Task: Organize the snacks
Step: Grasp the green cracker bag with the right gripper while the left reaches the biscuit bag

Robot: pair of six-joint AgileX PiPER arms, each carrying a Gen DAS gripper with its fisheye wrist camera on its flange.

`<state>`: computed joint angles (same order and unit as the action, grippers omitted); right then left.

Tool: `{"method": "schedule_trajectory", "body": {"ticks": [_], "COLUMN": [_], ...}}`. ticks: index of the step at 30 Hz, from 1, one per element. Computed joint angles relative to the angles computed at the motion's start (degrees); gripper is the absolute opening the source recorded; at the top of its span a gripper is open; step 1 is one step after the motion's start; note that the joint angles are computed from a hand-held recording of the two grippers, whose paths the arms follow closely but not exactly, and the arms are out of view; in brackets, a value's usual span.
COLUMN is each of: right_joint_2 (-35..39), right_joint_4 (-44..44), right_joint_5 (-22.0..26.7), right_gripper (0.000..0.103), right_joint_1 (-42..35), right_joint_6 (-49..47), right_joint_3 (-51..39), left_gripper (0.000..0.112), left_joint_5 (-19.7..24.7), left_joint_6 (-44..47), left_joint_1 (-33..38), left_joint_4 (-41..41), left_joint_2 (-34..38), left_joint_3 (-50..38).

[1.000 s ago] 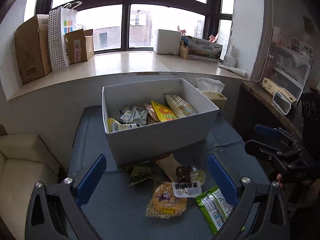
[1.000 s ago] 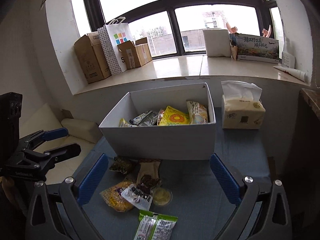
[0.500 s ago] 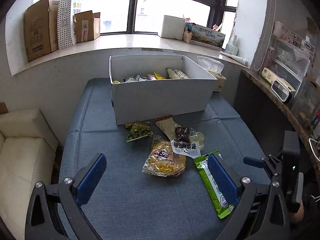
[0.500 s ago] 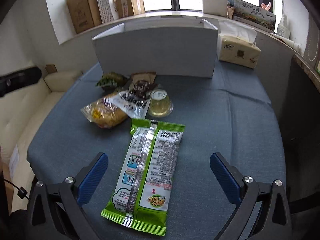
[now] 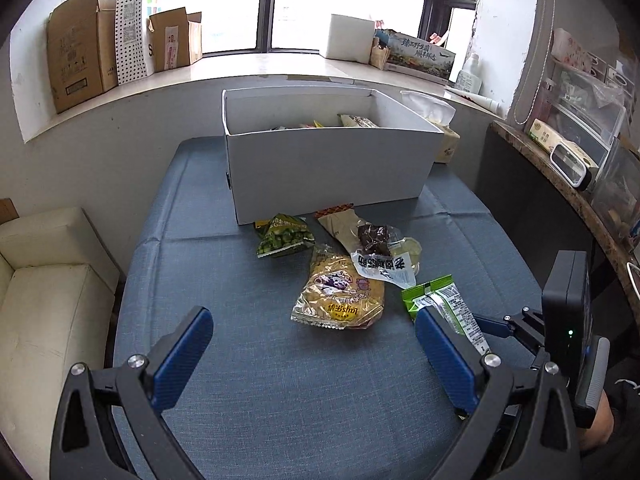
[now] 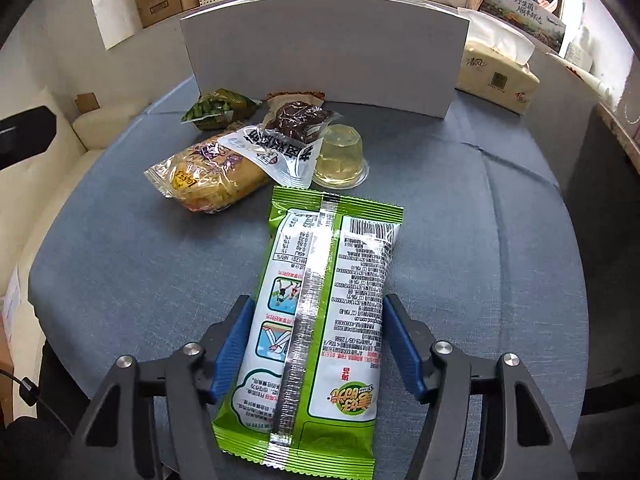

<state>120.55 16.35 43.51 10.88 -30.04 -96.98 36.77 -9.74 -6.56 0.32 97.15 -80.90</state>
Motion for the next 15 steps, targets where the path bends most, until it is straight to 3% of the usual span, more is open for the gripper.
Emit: {"method": "schedule_trajectory", "body": {"ticks": [8, 15], "right_joint_2": [-4.1, -9.6], "right_joint_4": [9.2, 14.6], "right_joint_5": [3.7, 3.7], "right_gripper": [0.064, 0.064], "right_joint_1": [-5.3, -11.7], "right_joint_6": [-5.9, -7.6], "right_joint_3": [1.9, 5.3], "left_gripper": [0.103, 0.103], "left_joint_5": [0.0, 2.4], "left_joint_6": [7.1, 10.3], "left_joint_1": [-0.4, -3.0], "left_joint_4": [-4.9, -3.1], "left_joint_2": [5.2, 16.3], "left_joint_3": [-2.7, -12.3]}}
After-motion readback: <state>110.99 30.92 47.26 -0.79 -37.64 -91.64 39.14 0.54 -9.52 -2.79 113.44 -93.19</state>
